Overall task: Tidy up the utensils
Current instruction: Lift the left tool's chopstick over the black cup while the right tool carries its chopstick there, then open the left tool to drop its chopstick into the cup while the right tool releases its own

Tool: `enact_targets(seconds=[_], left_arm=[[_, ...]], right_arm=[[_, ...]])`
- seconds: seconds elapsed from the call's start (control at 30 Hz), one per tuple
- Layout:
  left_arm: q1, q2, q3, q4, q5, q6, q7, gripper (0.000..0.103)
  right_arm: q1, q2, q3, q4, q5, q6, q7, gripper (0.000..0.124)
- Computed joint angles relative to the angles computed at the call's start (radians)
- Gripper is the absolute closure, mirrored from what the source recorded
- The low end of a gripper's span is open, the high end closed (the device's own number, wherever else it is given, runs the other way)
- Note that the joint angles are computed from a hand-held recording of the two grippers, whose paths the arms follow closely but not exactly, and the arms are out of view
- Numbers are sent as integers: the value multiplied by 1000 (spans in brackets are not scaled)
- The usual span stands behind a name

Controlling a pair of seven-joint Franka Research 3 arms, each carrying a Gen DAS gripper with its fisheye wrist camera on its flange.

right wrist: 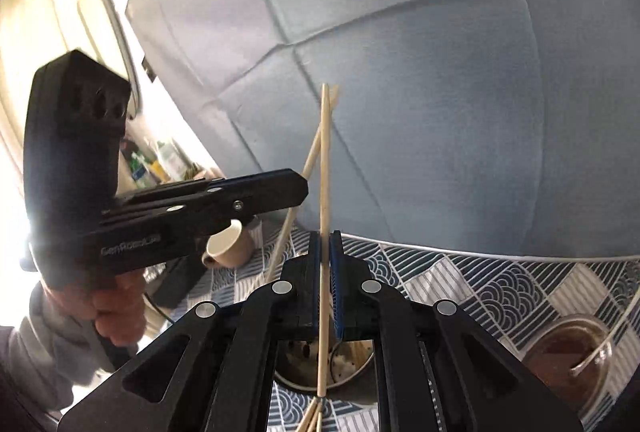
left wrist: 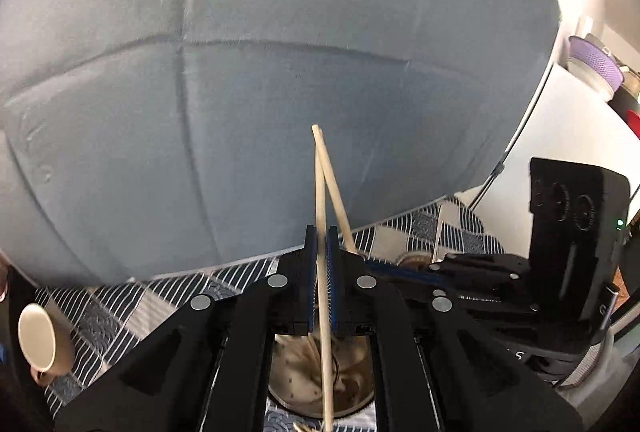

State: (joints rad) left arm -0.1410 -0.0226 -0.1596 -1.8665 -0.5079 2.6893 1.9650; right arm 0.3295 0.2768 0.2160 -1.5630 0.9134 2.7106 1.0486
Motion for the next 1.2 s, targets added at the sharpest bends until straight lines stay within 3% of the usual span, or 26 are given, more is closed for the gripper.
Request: enact_targets(seconds=[0.17, 0.2, 0.53, 0.67, 0.83, 0.9, 1.07, 1.2], left_arm=[[-10, 9, -8, -23, -151, 97, 137, 98], [-11, 8, -10, -33, -142, 124, 114, 98], [1, 2, -3, -84, -134, 84, 51, 98], [-5, -28, 7, -118, -169, 91, 55, 98], [-15, -77, 29, -168, -125, 97, 18, 98], [-21, -97, 38, -190, -108, 101, 2, 94], [-31, -146, 57, -245, -14, 107, -77, 89], [-38, -176, 73, -281, 41, 105, -149, 74]], right_arm=[[-2, 28, 7, 28, -1, -2, -5, 119], [0, 32, 8, 31, -1, 4, -8, 119], [9, 5, 2, -36, -33, -4, 18, 116], [18, -18, -5, -64, -46, 13, 32, 115], [27, -45, -15, -90, -69, 29, 74, 110], [33, -61, -20, -106, -85, 40, 90, 100], [53, -93, -32, -142, -158, 50, 135, 98], [64, -119, -34, -172, -185, 70, 154, 90]])
